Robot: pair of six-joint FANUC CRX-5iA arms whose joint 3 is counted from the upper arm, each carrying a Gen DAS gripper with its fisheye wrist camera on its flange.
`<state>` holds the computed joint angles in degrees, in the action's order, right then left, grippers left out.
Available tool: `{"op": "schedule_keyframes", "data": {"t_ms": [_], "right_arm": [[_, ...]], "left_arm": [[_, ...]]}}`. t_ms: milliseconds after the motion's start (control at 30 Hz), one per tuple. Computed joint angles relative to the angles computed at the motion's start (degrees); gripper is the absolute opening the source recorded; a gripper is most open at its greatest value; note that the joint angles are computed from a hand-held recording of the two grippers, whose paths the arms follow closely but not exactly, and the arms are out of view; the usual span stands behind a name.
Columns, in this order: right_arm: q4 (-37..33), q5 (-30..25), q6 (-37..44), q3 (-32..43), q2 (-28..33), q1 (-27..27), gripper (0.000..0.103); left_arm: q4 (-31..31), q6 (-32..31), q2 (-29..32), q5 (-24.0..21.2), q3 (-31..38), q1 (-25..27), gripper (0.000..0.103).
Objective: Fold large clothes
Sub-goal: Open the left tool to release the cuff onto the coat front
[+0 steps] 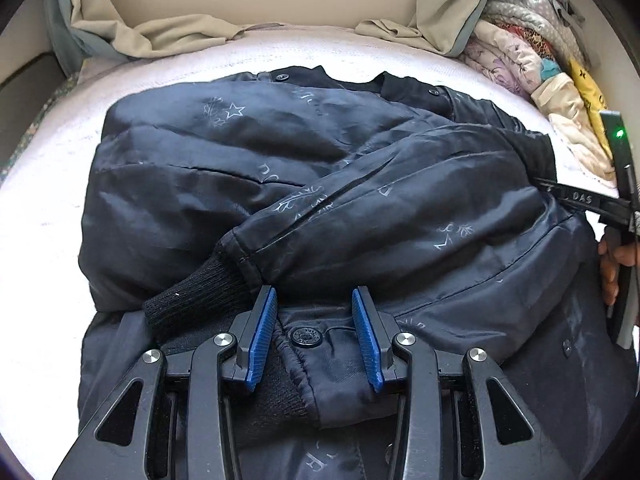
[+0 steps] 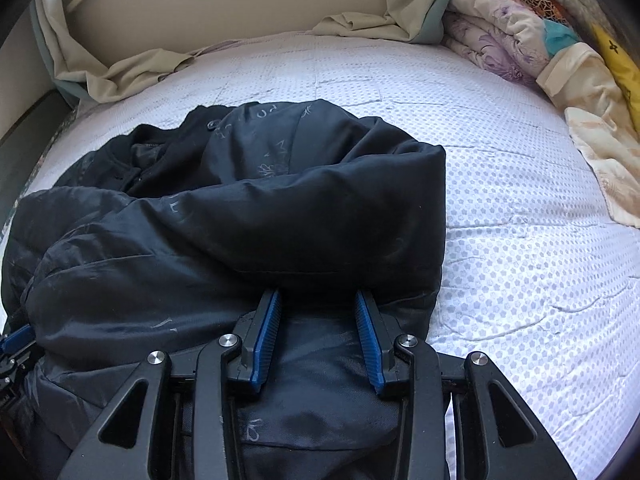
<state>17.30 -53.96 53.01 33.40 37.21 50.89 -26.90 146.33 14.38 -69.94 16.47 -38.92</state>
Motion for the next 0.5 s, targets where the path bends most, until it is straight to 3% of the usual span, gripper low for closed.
{"op": "schedule_keyframes", "data": {"t_ms": [133, 200, 267, 333, 500], "right_arm": [[-1.48, -3.86, 0.34, 3.00, -0.15, 0.11, 0.039], [-1.03, -3.55, -0.02, 2.52, -1.42, 0.40, 0.050], [1.63, -1.01, -1.78, -0.63, -4.08, 1.17, 0.054], [4.89, 1.07, -3.64, -3.77, -6.52, 2.09, 0.055], [4.69, 2.89, -2.26, -7.23, -10.88, 3.59, 0.059]], "left_arm": [[-0.06, -1.49, 1.35, -4.08, 3.36, -0.80, 0.050], [0.22, -1.55, 1.40, -4.54, 4.15, -1.08, 0.061], [-0.54, -1.04, 1.86, -5.81, 5.71, -1.79, 0.082], [-4.91, 0.22, 3.82, -11.48, 9.77, -4.00, 0.095], [-7.61, -0.08, 3.89, -14.12, 11.74, -5.77, 0.096]]}}
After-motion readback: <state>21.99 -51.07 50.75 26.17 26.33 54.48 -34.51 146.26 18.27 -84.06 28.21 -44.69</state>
